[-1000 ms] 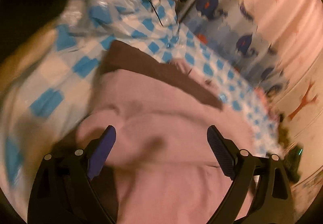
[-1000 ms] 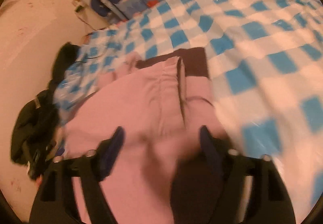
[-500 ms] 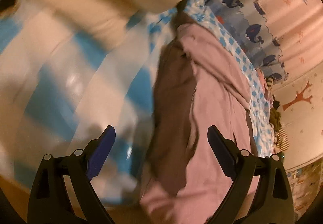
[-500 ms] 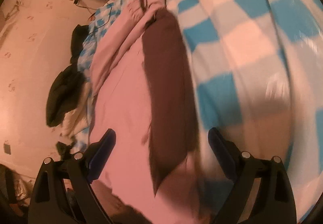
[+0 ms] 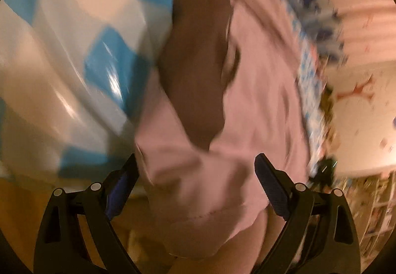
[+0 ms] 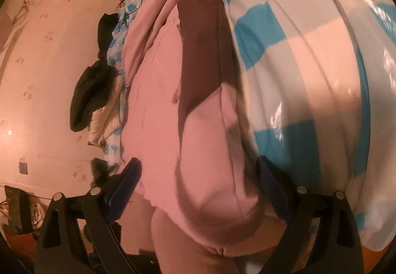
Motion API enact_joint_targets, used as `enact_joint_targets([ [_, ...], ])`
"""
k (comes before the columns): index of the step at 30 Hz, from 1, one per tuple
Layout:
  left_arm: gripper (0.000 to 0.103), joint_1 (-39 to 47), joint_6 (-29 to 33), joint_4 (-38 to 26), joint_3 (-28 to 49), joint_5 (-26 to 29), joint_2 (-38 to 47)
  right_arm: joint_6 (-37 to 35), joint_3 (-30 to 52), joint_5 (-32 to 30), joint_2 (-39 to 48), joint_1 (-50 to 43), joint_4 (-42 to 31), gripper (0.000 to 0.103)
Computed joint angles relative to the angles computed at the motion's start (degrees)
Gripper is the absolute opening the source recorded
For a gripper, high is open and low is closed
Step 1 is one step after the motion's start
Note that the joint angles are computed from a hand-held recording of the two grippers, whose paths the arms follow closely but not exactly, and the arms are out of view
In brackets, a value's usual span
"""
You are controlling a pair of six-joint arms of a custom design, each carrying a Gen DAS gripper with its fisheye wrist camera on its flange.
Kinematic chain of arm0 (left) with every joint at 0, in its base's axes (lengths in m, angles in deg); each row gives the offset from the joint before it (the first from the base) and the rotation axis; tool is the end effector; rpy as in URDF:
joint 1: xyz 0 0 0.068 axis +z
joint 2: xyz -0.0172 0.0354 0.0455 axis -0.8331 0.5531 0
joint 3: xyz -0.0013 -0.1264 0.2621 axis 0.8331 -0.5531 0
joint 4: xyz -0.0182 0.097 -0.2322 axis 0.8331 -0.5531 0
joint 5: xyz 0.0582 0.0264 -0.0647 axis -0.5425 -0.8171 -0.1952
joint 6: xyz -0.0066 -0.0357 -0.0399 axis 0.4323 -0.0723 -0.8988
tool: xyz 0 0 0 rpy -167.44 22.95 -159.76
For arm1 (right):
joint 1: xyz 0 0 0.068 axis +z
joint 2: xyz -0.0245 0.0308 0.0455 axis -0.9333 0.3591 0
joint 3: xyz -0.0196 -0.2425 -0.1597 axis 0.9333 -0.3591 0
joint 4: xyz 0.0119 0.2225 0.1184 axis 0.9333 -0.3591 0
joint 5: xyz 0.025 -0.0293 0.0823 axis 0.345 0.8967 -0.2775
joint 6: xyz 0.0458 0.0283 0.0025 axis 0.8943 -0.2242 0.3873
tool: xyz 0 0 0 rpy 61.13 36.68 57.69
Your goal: Fold large clothes
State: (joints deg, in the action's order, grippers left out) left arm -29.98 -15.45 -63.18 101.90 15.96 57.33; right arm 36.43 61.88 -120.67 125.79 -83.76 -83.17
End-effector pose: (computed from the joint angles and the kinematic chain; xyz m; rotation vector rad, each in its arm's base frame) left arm 0.3537 0.1506 0.1278 -0.1997 2.8019 -0.9971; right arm 0.2528 -0.0368 0.1673 0.4368 2.5187 1.3068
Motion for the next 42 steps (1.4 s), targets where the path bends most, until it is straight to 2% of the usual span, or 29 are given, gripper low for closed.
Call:
enact_joint_targets([
  [2,0.088,-0.65,2.37,-0.51,-1.48,-0.05,-0.47,-0.32,-0.09,-1.38,0.47,-0.25,-0.1,0.091],
  [3,0.079,-0.13,3.96,-1.8,-1.94,2.33,-0.5,-0.55,-0.03,-1.85,0.82,-0.35,-0.14,0.092],
  [5,0.077,1.58,6.23,-3.8,-2.37,7.54,-0.9,-0.61,-0.16,-3.77,1.95,-0.8,0.46,0.095],
  [6,0.077,1.93,6.38,-3.82,-2.53,8.03,-1.04,-0.77,-0.12,-4.79,2.79,-1.09,0.69,0.096],
  [9,0.077,1.51,1.79,0.65,-3.77,3.26,-0.78,-2.75,0.44,-6.02,4.94,-2.06,-0.44,0.096],
  [12,0.077,1.7,0.57,0.47,-3.03,4.07,1.4,-4.84,0.89,-6.02,5.67,-2.33,-1.82,0.096],
  [14,0.071,1.21,-0.25,1.99,-4.15,4.25,0.71,-7.51,1.5,-6.04,5.76,-1.89,-4.18,0.096],
  [16,0.047,0.43,-1.76,3.56,-5.45,3.25,-0.24,-7.68,0.85,-5.75,4.72,-1.41,-3.57,0.094],
  [17,0.039,0.08,-2.35,4.55,-6.69,2.95,-1.36,-6.66,0.29,-5.37,4.09,-0.74,-2.44,0.086],
  [18,0.026,0.5,-1.8,3.28,-5.78,2.83,-1.56,-6.6,-0.01,-4.61,3.54,-0.26,-2.11,0.052],
  [19,0.021,0.56,-2.11,2.66,-5.46,2.89,-2.27,-6.99,-0.03,-3.82,3.36,-0.08,-2.47,0.037],
  [22,0.016,0.31,-3.53,1.55,-5.34,2.96,-5.48,-5.49,-1.18,-3.92,-0.32,1.21,-1.21,0.032],
  [25,0.014,0.13,-3.95,-2.21,-2.59,5.41,-7.99,-1.19,-1.6,-6.53,-5.15,1.85,1.28,0.031],
  [28,0.012,1.29,-1.96,-8.73,1.51,9.93,-11.3,2.37,-1.24,-9.93,-10.47,1.71,2.14,0.029],
  [30,0.012,2.33,-0.1,-13.7,4.63,12.5,-12.82,1.61,0.49,-11.72,-15.14,1.29,-2.0,0.029],
  [32,0.012,4.28,4.38,-20.22,7.42,14.38,-13.95,-2.12,2.06,-13.34,-18.28,0.07,-8.81,0.029],
  [34,0.012,5.91,9.04,-25.46,9.03,14.38,-14.25,-10.3,3.88,-14.08,-20.22,-1.53,-19.54,0.029],
  [36,0.014,7.93,16.75,-30.18,7.83,11.55,-13.67,-23.43,3.88,-13.05,-20.11,-3.76,-32.55,0.03],
  [37,0.019,8.31,19.37,-31.46,7.18,9.88,-12.96,-27.45,1.94,-12.07,-19.47,-4.71,-35.21,0.032],
  [38,0.023,8.84,23.0,-32.12,5.09,6.52,-10.93,-29.18,0.02,-11.2,-18.63,-5.13,-35.61,0.038],
  [39,0.035,9.39,24.51,-31.84,3.56,4.24,-9.39,-32.24,-2.7,-9.93,-16.6,-6.07,-35.77,0.048],
  [40,0.045,9.73,24.9,-30.06,1.65,1.95,-7.74,-34.51,-5.43,-9.03,-14.22,-7.29,-34.58,0.053],
  [42,0.051,11.46,24.09,-25.19,-1.1,-0.32,-4.01,-37.8,-8.83,-9.54,-8.94,-9.69,-31.97,0.067],
])
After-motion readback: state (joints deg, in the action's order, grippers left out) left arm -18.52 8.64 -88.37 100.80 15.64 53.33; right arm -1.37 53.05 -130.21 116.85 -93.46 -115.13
